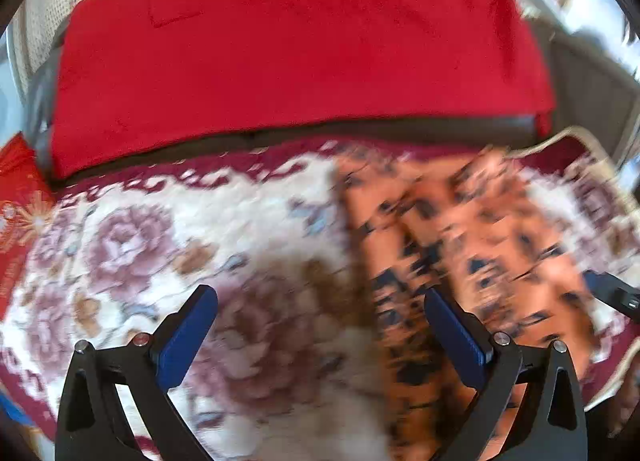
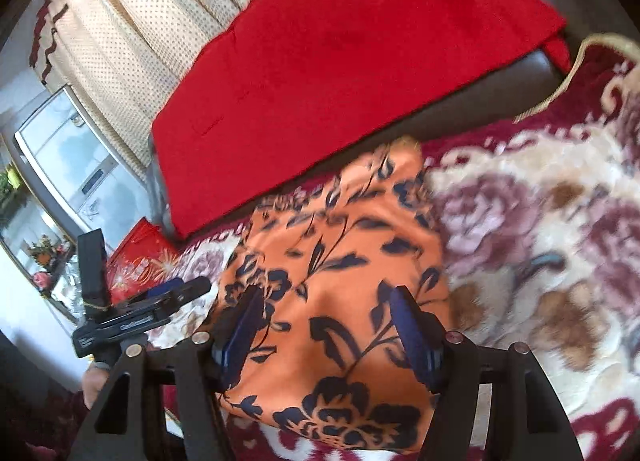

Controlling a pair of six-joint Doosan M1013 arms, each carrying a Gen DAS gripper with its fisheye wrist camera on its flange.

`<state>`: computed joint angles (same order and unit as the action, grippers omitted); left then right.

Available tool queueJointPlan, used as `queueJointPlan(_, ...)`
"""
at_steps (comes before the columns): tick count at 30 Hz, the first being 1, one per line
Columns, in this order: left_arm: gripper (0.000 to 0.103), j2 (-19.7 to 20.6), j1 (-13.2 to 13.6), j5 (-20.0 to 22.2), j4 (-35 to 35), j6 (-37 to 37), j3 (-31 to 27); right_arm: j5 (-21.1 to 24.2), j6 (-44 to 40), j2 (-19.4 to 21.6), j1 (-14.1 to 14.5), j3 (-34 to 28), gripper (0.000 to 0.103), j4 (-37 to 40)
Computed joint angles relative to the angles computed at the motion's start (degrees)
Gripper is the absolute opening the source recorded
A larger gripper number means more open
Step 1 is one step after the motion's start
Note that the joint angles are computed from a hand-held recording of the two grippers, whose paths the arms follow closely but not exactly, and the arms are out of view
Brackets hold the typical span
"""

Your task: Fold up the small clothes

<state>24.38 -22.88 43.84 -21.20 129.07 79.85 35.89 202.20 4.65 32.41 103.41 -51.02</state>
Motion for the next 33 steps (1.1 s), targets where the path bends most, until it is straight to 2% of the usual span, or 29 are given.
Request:
queueJointPlan(2,0.103,1.73,-1.36,3.16,8.69,-4.97,-1.19,-0.35,-5.93,1.03,-0.73,-0.75,0.070,6.24)
queueJointPlan(5,0.102,1.40,-1.00,2.58,6.51,-4.29,-0.75,1.89,-7.71,1.59,-0.32,-2.12,0.070,6.50)
queueJointPlan(8,0.102,-0.60,0.28,-1.49,-3.18,2.47,0.98,0.85,-3.11,1.00,-0.26,-1.84,0.070,1.36)
queueJointPlan(10,0.103,-1.98,1.19,-4.39,-12.43,8.77,2.59,0.41,-0.39,0.88,-0.72,-1.94,0.070,-1.92)
queueJointPlan(13,0.103,-2.26,1.73,-2.53,-21.37,16.81,2.98,-0.49,3.11,1.17,-1.65,-2.17,0.070,-5.60)
queueJointPlan(14,0.103,-2.10,1.36,-1.33,-21.22,17.80,2.92,-1.71,4.69,1.22,-2.14,-1.89,0.070,-5.92)
queueJointPlan(16,0.103,-1.62,-0.07,-0.66,-15.94,15.91,2.75,-7.13,7.78,1.57,-4.23,-0.77,0.070,-4.00)
queueJointPlan(18,0.103,-0.37,-2.46,-0.25,-3.96,10.10,2.35,-10.50,8.29,2.14,-5.60,-0.03,0.070,-0.74)
queueJointPlan(19,0.103,0.17,-2.96,0.03,-1.26,8.64,2.25,-11.28,11.06,2.26,-5.70,0.40,0.070,-2.90)
queueJointPlan(22,0.103,0.89,-2.18,3.01,-3.41,6.42,1.03,-9.84,13.00,1.84,-4.76,0.33,0.070,-5.89)
queueJointPlan(24,0.103,0.69,-2.00,3.00,-3.22,6.88,1.18,-7.65,14.45,1.25,-3.34,0.47,0.070,-8.19)
queueJointPlan(28,0.103,-0.65,-1.71,0.80,-3.36,8.46,3.04,-2.77,13.72,0.03,0.21,0.43,0.070,-9.56)
queueJointPlan(31,0.103,-2.46,-1.37,-3.44,-5.39,11.61,5.71,-0.07,14.53,-0.24,2.98,0.56,0.070,-11.73)
queueJointPlan(33,0.103,-3.21,-1.49,-6.58,-5.81,14.23,7.55,-0.03,9.91,0.45,3.18,0.28,0.070,-5.19)
